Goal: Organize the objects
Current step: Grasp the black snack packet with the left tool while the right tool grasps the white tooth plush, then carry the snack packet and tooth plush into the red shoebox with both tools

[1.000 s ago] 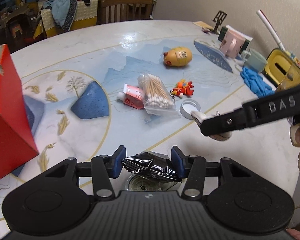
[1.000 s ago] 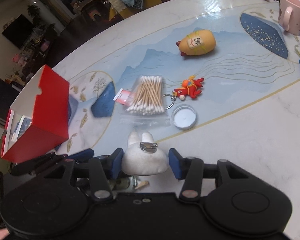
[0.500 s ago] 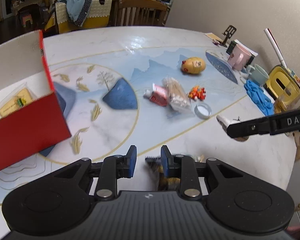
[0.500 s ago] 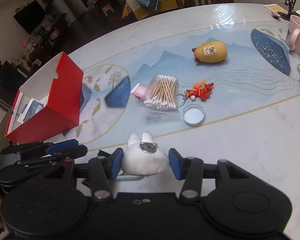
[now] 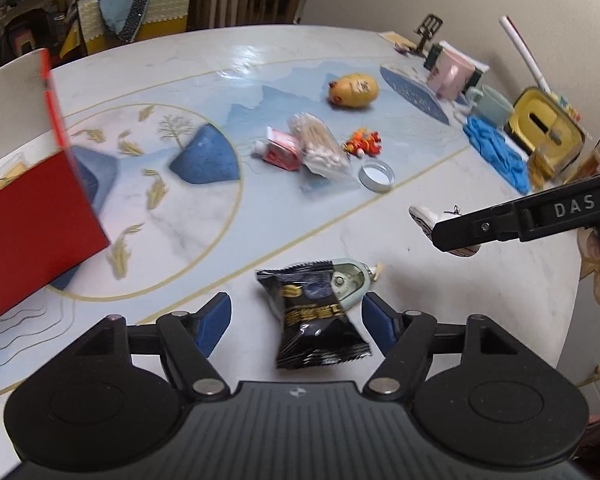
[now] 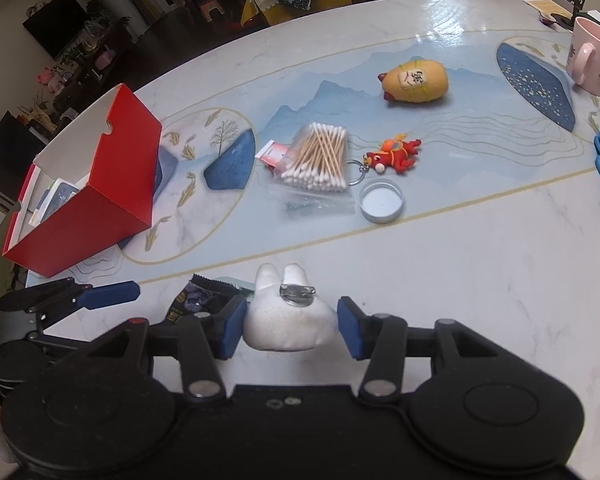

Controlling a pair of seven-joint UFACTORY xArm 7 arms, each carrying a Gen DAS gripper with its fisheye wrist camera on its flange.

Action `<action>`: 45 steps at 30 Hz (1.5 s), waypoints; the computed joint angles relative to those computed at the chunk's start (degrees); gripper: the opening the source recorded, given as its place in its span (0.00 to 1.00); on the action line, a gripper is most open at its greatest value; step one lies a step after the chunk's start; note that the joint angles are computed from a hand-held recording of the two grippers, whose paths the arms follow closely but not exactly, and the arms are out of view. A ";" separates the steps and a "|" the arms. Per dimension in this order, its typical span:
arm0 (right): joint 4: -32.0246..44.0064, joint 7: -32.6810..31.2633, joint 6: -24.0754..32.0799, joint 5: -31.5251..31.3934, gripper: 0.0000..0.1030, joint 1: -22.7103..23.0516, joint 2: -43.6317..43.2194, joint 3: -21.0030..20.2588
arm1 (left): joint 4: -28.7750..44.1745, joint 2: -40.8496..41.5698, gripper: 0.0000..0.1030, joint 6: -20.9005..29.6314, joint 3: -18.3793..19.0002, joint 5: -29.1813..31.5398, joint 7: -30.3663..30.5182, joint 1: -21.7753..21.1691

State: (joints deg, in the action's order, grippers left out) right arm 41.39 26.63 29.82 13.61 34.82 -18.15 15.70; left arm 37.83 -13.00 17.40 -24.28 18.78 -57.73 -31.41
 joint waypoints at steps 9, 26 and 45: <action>-2.09 -0.23 0.10 0.37 0.48 0.39 -1.40 -0.24 | 6.49 8.28 0.69 6.17 1.09 6.44 -5.58 -1.56; -1.50 -2.44 -0.19 1.28 0.48 1.17 -0.71 -0.35 | 4.20 3.22 0.34 9.24 2.44 9.29 -11.08 -3.42; 16.91 -3.70 2.15 -6.47 0.48 1.81 11.46 3.84 | -5.08 -19.18 0.34 14.90 2.98 -6.74 0.43 1.59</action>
